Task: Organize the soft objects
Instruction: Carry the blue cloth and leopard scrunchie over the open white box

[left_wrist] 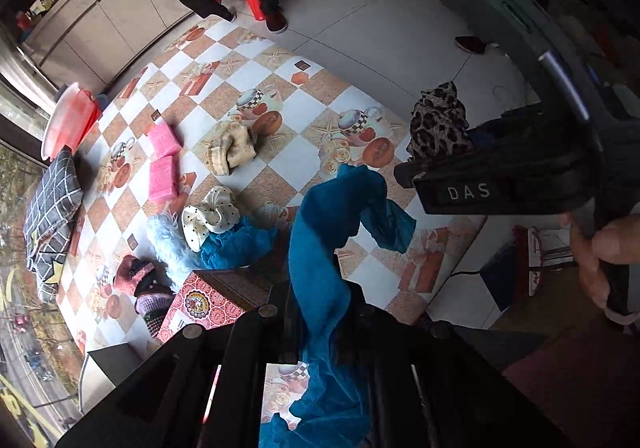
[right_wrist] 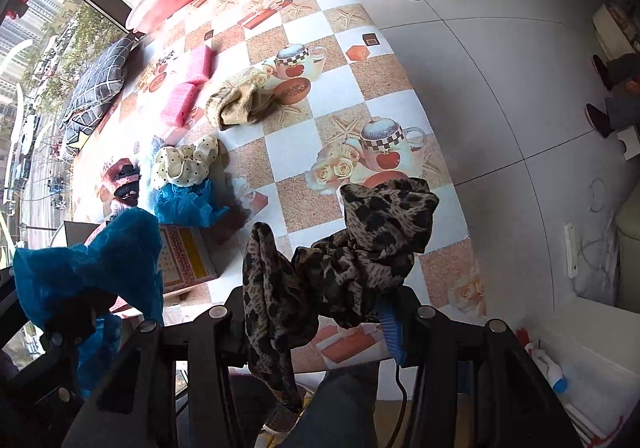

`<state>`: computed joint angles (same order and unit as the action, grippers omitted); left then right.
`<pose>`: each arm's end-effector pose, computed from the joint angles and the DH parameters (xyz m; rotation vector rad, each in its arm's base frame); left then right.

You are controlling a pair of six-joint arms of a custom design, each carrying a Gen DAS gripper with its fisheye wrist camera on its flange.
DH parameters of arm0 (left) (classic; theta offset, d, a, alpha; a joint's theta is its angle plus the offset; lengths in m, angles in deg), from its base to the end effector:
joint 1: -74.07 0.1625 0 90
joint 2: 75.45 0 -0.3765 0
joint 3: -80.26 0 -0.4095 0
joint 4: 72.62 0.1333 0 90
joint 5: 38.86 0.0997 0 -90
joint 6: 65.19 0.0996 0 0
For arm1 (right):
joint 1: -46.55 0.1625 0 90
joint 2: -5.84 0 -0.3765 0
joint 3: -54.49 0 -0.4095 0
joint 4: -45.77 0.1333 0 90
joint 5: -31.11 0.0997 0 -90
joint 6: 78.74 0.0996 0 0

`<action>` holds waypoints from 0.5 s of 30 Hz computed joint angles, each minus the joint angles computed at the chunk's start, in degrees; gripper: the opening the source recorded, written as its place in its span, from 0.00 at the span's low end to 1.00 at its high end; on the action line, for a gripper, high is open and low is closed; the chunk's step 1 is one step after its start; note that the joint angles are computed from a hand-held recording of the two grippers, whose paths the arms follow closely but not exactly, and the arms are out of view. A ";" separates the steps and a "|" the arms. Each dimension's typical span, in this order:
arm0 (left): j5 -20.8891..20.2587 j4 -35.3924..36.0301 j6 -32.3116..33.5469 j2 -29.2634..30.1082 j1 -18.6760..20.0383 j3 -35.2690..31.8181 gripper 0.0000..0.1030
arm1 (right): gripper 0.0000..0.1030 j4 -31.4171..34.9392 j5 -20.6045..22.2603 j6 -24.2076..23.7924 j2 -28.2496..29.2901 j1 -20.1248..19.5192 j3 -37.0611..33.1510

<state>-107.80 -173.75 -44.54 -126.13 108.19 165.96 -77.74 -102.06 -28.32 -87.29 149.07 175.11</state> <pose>-0.4246 -0.4919 0.0934 1.7188 2.0112 0.3843 0.1610 -0.4247 0.2876 -0.8541 -2.3288 0.6234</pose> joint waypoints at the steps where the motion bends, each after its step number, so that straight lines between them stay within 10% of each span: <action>1: -0.12 0.31 -0.44 -0.49 -0.29 0.64 0.09 | 0.49 0.01 -0.04 -0.69 -0.31 0.14 0.13; 15: 1.38 1.22 -14.33 -9.13 -1.74 10.14 0.09 | 0.49 0.63 4.71 -9.67 -0.43 1.07 2.14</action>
<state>-106.41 -172.53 -58.87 -135.27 106.45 176.10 -77.11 -97.35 -37.99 -87.72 150.14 177.25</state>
